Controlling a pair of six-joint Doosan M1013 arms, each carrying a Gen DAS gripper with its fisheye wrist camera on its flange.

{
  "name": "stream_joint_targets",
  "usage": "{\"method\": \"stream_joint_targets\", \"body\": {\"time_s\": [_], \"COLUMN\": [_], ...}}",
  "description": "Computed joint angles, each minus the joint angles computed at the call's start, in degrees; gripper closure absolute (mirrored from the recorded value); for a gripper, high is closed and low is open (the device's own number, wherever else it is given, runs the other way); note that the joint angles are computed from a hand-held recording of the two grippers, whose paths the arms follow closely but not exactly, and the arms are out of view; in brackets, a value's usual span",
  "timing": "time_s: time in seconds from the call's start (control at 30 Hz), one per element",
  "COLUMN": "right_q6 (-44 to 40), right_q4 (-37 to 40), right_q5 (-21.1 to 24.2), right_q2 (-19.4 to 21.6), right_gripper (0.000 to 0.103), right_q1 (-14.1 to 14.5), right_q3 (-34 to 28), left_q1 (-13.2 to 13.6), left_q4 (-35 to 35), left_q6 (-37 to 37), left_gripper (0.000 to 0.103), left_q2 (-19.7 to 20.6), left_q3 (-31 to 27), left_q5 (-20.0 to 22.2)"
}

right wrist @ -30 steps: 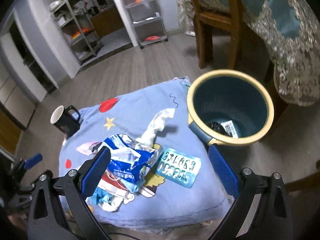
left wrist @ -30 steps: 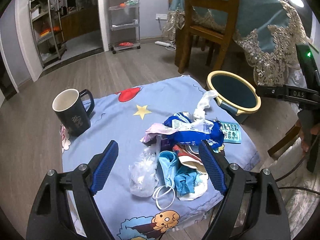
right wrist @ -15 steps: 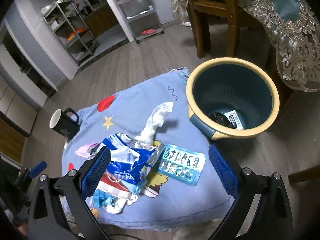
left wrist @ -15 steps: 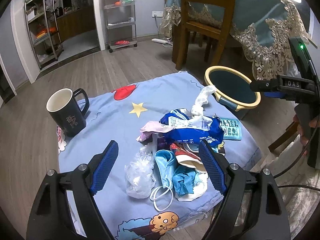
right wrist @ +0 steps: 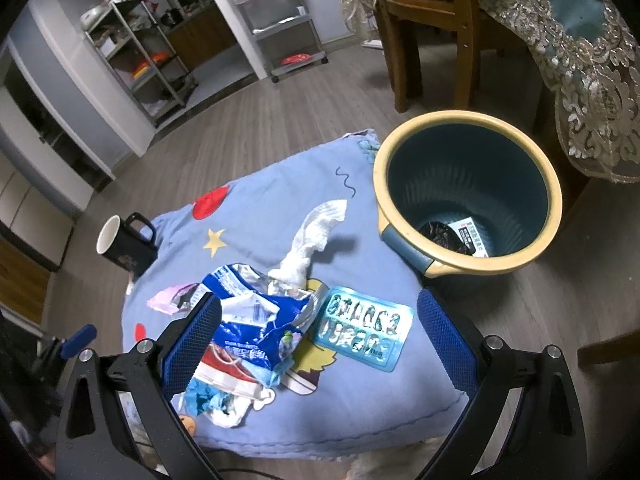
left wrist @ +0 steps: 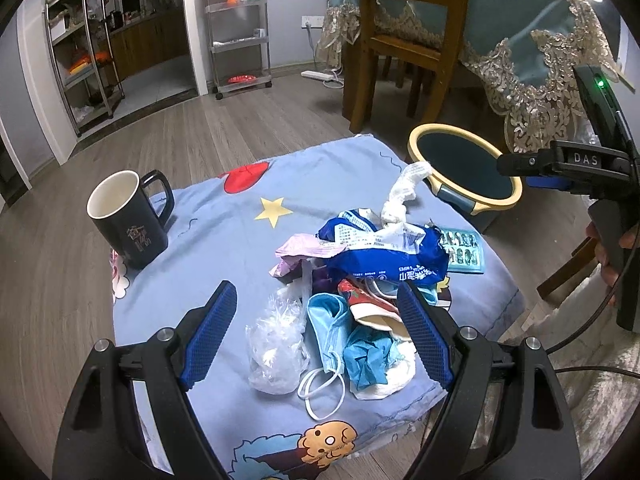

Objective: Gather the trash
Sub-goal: 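Move both tools back over the remaining trash pile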

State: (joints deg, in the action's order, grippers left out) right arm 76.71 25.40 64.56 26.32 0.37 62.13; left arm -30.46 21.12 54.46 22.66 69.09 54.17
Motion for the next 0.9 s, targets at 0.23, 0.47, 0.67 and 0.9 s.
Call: {"method": "stream_joint_targets", "body": {"time_s": [0.23, 0.47, 0.67, 0.9], "right_q6": [3.2, 3.8, 2.0, 3.1], "right_q4": [-0.1, -0.2, -0.8, 0.1], "right_q5": [1.4, 3.4, 5.1, 6.0], "right_q2": [1.3, 2.4, 3.1, 3.4], "right_gripper": [0.006, 0.006, 0.006, 0.006], "right_q1": [-0.5, 0.0, 1.0, 1.0], "right_q3": [-1.2, -2.4, -3.2, -3.5], "left_q1": [0.9, 2.2, 2.7, 3.0], "left_q4": [-0.4, -2.5, -4.5, -5.6], "left_q6": [-2.0, -2.9, -2.2, 2.1], "left_gripper": [0.022, 0.022, 0.022, 0.022], "left_q2": [0.8, 1.6, 3.1, 5.3], "left_q3": [-0.2, -0.4, -1.2, -3.4], "left_q5": [2.1, 3.3, 3.7, 3.5]}}
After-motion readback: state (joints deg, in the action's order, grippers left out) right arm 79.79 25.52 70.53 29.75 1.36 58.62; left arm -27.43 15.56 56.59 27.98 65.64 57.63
